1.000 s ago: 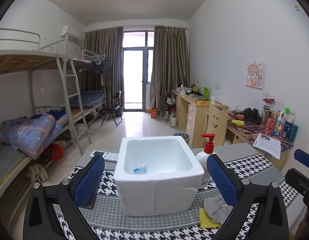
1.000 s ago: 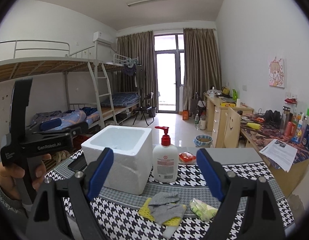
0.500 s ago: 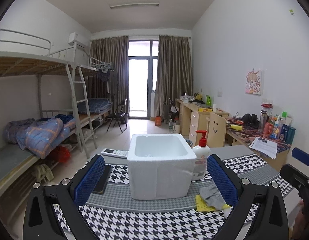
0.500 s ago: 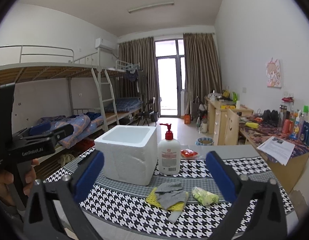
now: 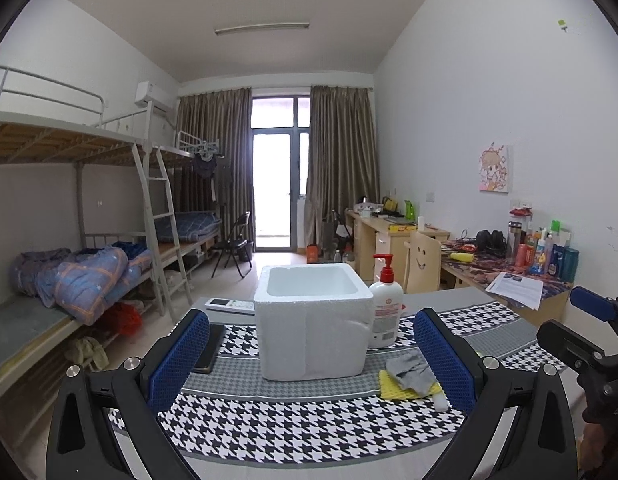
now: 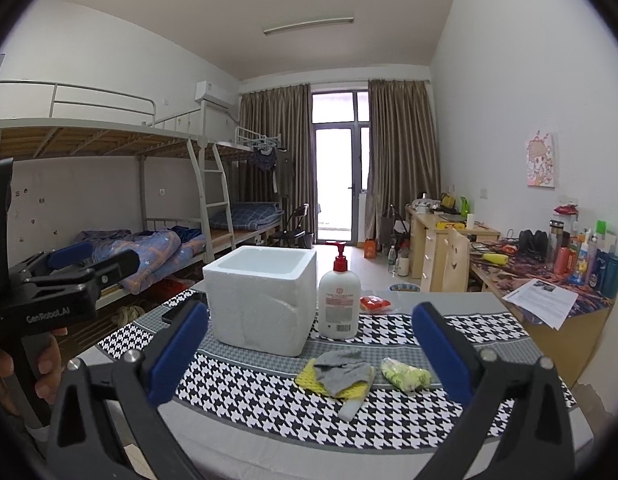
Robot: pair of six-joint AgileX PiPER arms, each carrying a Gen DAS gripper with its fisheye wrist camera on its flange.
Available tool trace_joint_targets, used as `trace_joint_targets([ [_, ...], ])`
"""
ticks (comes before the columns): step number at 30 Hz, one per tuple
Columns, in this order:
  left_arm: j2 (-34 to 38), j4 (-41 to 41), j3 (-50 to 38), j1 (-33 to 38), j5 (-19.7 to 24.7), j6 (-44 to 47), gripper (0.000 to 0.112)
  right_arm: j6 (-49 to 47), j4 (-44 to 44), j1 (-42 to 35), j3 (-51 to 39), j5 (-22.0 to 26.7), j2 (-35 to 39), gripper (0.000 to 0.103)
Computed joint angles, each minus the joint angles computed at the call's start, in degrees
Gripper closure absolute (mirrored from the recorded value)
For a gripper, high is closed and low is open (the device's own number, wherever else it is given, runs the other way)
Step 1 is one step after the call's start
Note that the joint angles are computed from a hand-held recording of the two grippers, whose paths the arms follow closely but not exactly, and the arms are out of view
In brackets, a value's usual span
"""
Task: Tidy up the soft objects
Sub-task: 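Withdraw both tools from the box back toward the table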
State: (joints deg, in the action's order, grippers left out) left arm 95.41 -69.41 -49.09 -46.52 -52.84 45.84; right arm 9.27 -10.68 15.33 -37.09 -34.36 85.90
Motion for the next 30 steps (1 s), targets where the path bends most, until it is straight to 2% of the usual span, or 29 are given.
trace_joint_targets([
  [4, -0.2, 0.4, 1.3, -1.3, -1.0, -0.5, 0.01, -1.3, 2.0, 0.2, 2.5, -1.7, -1.1, 0.0],
  [12, 1.1, 4.6, 5.5, -3.4, -4.4, -7.7, 0.01, -0.9, 2.2, -0.2, 5.2, -4.9, -1.0, 0.0],
  [19, 5.1, 9.8, 8.2, -2.4, -7.2, -18.0, 0.01, -3.0, 5.9, 0.1, 8.5, -13.7, 3.1, 0.0],
  [23, 8.1, 10.2, 8.4, -2.8, -9.2, -22.4, 0.01, -1.8, 4.6, -0.7, 9.2, -16.2, 5.5, 0.0],
  [30, 12.0, 8.6, 7.4, -5.0, -12.8, -24.0, 0.01, -4.0, 7.3, -0.3, 10.9, -20.1, 8.1, 0.0],
])
